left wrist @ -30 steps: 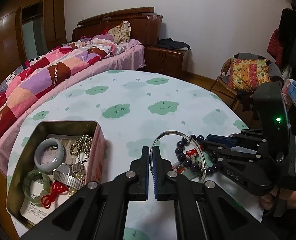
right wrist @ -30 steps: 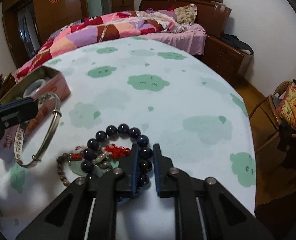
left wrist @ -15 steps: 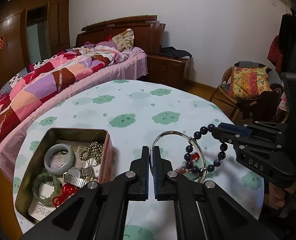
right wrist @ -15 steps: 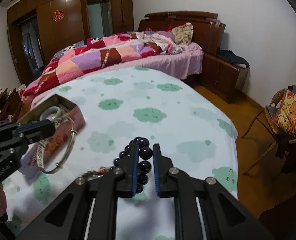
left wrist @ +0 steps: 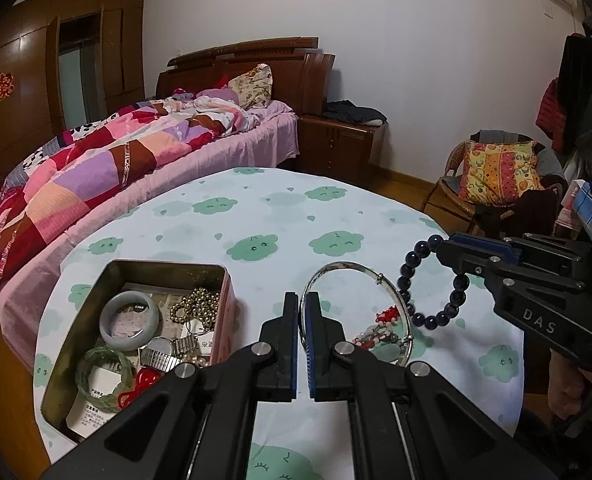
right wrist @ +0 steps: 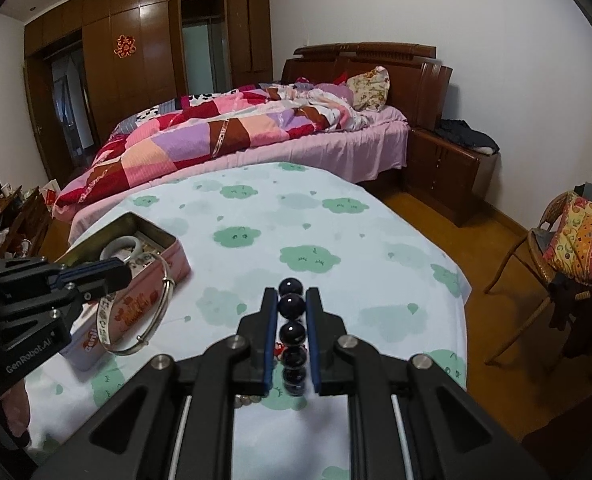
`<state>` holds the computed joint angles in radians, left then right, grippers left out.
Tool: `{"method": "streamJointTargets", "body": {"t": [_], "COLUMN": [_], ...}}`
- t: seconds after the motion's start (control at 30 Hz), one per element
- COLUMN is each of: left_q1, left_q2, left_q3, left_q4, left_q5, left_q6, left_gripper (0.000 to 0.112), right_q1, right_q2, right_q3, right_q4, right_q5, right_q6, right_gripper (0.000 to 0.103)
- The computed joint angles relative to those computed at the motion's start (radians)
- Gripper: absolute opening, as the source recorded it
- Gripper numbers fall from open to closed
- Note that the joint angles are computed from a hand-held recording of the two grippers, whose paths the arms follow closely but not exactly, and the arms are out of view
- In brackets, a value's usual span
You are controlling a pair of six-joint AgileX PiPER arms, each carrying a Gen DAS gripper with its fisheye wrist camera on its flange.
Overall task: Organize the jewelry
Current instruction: 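Carry the silver bangle and dark bead bracelet over the tin with both tools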
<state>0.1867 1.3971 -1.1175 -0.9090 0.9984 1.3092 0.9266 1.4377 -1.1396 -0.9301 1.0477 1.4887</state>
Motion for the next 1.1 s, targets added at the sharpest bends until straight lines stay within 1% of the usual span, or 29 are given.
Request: {"method": "streamJointTargets", "body": {"t": [0.3, 0.47, 0.77, 0.87, 1.1], "left_q1": [0.016, 0.029, 0.065, 0.086, 0.154], "left_q2": [0.0, 0.007, 0.03, 0.047, 0.096], "left_q3": [-0.01, -0.016, -0.043, -0.062, -0.129], "left_q4": [-0.001, -0.001, -0.004, -0.011, -0.024], "left_q5": [0.006, 0.011, 0.022, 0.032, 0.053], "left_q6": [-0.001, 0.0, -0.002, -0.005, -0.021], "left_gripper": [0.002, 0.002, 0.002, 0.002, 0.002], "right_q1": [0.038, 0.046, 0.042, 0.047, 0.04], "right_q2": [0.016, 0.034, 0.11, 0.136, 0.201], "right_q3": [-0.051, -0.081, -0.185, -0.225, -0.332], "right_q4": [-0.03, -0.033, -0.015, -0.014, 0.004], "right_q5": [0.027, 0.025, -0.002, 0.003, -0.016], "right_q6": [-0.009, -0.027, -0.109, -0.138, -0.226], "right_gripper": [0.016, 0.016, 0.016, 0.016, 0.016]}}
